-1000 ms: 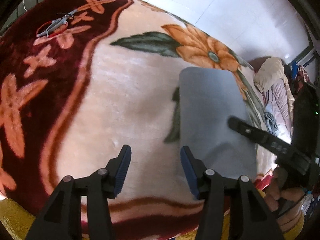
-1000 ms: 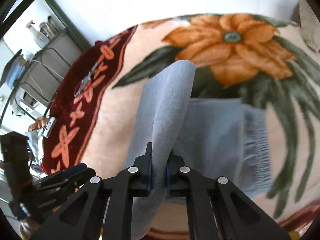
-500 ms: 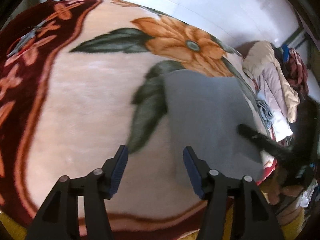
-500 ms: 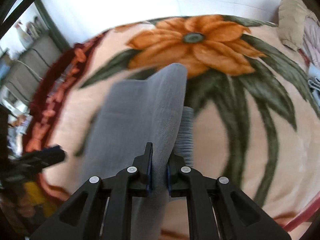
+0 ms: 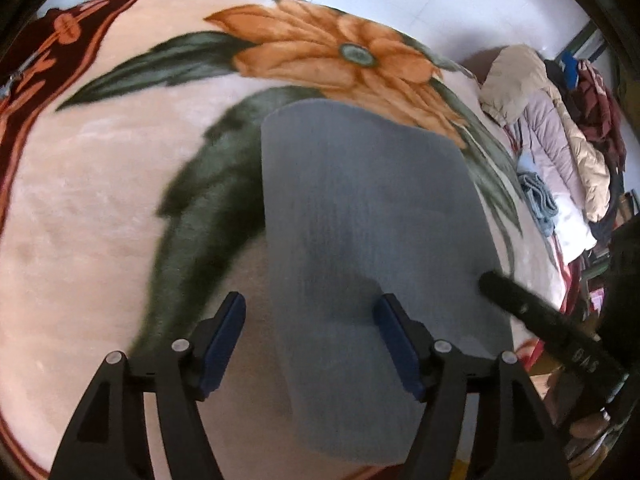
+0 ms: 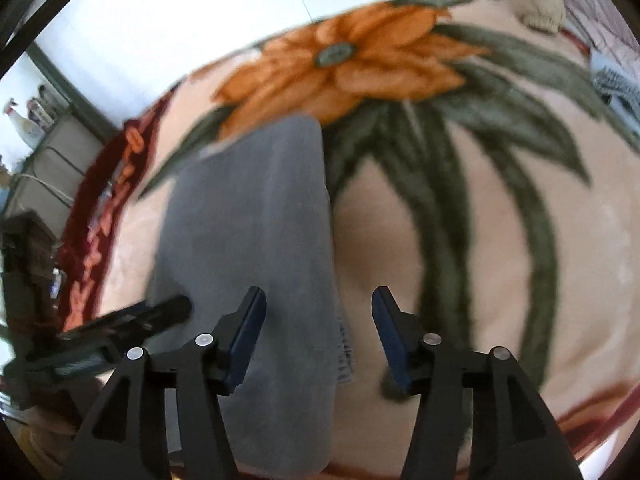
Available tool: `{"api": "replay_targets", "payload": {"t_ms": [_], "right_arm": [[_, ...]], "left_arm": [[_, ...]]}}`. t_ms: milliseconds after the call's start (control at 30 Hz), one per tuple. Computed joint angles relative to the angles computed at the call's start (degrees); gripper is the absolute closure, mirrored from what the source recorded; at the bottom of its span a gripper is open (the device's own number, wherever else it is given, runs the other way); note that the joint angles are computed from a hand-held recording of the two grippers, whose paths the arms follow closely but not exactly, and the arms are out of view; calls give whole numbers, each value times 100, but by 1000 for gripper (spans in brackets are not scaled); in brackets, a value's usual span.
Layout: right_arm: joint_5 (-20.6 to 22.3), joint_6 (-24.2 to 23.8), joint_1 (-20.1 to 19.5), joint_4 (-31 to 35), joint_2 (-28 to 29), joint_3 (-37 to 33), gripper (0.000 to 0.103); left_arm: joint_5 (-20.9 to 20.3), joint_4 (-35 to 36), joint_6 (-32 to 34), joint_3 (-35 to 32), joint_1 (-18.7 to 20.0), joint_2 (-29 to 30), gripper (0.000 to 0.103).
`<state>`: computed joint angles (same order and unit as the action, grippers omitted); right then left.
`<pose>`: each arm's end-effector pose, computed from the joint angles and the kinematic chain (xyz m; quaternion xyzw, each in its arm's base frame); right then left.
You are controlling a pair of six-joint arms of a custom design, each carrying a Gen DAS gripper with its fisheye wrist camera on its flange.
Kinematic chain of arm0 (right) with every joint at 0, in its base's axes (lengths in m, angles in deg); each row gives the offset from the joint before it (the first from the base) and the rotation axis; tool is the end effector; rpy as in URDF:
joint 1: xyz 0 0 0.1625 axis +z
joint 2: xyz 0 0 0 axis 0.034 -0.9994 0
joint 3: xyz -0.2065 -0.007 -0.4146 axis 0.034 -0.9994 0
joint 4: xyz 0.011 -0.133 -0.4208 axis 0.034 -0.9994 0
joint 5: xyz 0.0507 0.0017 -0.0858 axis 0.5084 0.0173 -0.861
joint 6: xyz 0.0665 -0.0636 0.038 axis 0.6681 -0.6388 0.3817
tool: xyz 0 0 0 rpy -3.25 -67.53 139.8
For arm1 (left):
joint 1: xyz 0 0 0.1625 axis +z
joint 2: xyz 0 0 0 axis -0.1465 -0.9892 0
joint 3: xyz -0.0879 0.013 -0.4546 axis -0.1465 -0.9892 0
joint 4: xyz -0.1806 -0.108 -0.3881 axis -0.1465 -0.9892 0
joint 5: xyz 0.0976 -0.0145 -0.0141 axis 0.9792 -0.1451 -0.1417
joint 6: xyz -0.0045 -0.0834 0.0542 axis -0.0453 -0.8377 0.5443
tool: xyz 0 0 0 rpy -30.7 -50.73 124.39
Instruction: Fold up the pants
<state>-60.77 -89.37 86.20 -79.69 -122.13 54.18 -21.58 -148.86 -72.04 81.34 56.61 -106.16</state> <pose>0.0756 -0.7631 0.3557 0.1069 -0.9532 0.1966 0.2033 -0.4079 -0.7418 0.0122 0.0131 0.9533 -0.2081 0.2183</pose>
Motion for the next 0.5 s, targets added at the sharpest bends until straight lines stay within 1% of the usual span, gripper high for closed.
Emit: {"api": "replay_targets", "payload": {"t_ms": [100, 167, 200, 233, 267, 300, 333, 367, 400, 433, 467, 500], "right_arm": [[161, 75, -101, -56, 74, 15, 41], [233, 106, -119, -172, 48, 92, 41], [224, 62, -111, -181, 38, 113, 44], [276, 30, -110, -120, 32, 114, 61], [476, 47, -134, 29, 21, 87, 62], [472, 85, -118, 22, 31, 84, 64], [432, 28, -101, -45, 17, 125, 68], [415, -27, -84, -111, 3, 160, 71], [434, -26, -75, -155, -18, 187, 77], [520, 20, -70, -184, -54, 217, 82], [630, 93, -66, -198, -96, 243, 84], [748, 153, -63, -177, -124, 247, 86]], "left_arm": [[-115, -66, -29, -23, 49, 36, 31], [-99, -28, 43, -60, 54, 68, 31], [-110, -71, 119, -68, 53, 84, 31], [-136, -77, 166, -94, 53, 102, 33], [-168, -88, 210, -122, 54, 121, 41], [-162, -99, 249, -135, 41, 135, 48], [-90, -93, 280, -132, 14, 139, 51], [-34, -119, 345, -119, -9, 138, 59], [3, -190, 405, -77, -31, 117, 67], [23, -196, 409, -69, -44, 101, 70], [21, -233, 393, -28, -56, 64, 76], [12, -296, 380, 20, -69, 21, 78]]}}
